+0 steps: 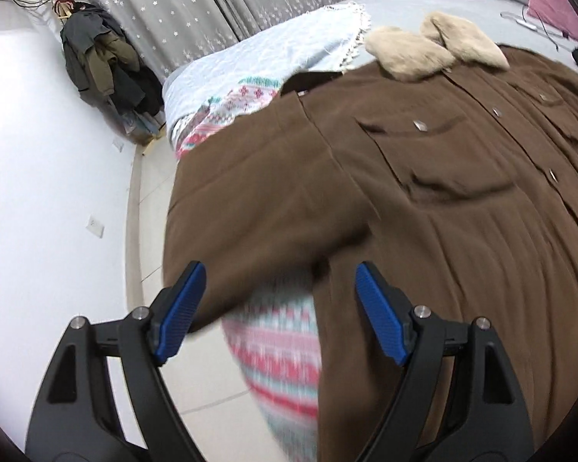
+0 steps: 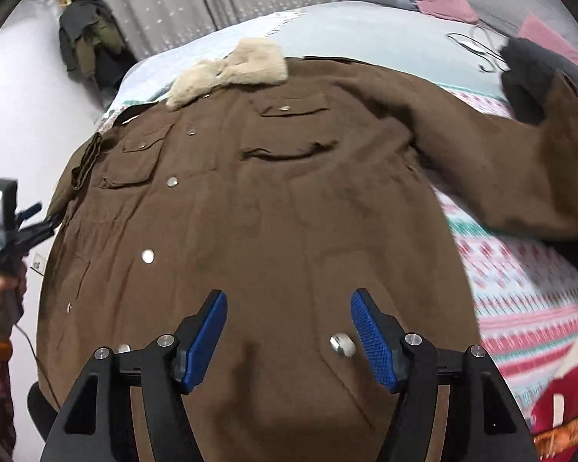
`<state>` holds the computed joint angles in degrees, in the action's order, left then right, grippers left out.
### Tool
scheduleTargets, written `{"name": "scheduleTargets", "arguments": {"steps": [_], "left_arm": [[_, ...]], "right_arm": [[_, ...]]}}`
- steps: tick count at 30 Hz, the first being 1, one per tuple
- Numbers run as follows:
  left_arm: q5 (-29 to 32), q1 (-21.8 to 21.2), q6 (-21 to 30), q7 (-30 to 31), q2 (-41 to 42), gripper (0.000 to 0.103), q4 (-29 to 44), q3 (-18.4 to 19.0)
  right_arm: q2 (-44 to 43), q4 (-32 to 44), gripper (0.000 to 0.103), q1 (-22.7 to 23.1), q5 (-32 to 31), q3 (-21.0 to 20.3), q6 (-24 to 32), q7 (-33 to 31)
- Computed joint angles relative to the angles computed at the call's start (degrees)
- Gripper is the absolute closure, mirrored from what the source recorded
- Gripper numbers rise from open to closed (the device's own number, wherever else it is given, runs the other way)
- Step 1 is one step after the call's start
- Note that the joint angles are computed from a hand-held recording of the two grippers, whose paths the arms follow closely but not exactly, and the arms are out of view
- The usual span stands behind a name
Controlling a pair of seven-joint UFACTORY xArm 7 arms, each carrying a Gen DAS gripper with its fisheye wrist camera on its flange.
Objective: Fold large clothes
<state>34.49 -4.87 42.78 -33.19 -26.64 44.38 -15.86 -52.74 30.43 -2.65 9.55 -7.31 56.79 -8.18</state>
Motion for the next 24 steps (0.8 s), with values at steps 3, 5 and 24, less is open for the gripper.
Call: {"name": "scheduleTargets", "arguments": {"steps": [3, 5, 24], "left_arm": [[-0.2, 0.8, -5.1, 0.3, 2.9, 0.034, 0.9, 2.1], [-5.5, -0.9, -9.8, 4.1, 2.7, 0.07, 0.2, 6.2], [-15.3, 25.1, -27.0, -6.1, -10.2, 0.097, -0.3, 14.4]], "right_arm": [[5.0, 1.5, 0.035, 1.8, 0.9, 1.4, -3.0, 0.2], [7.9, 2.5, 0.035, 2.9, 1.3, 2.2, -4.7, 0.3], [25.5, 13.2, 0.035, 11.0, 8.5, 5.5, -11.4, -0.6]]}}
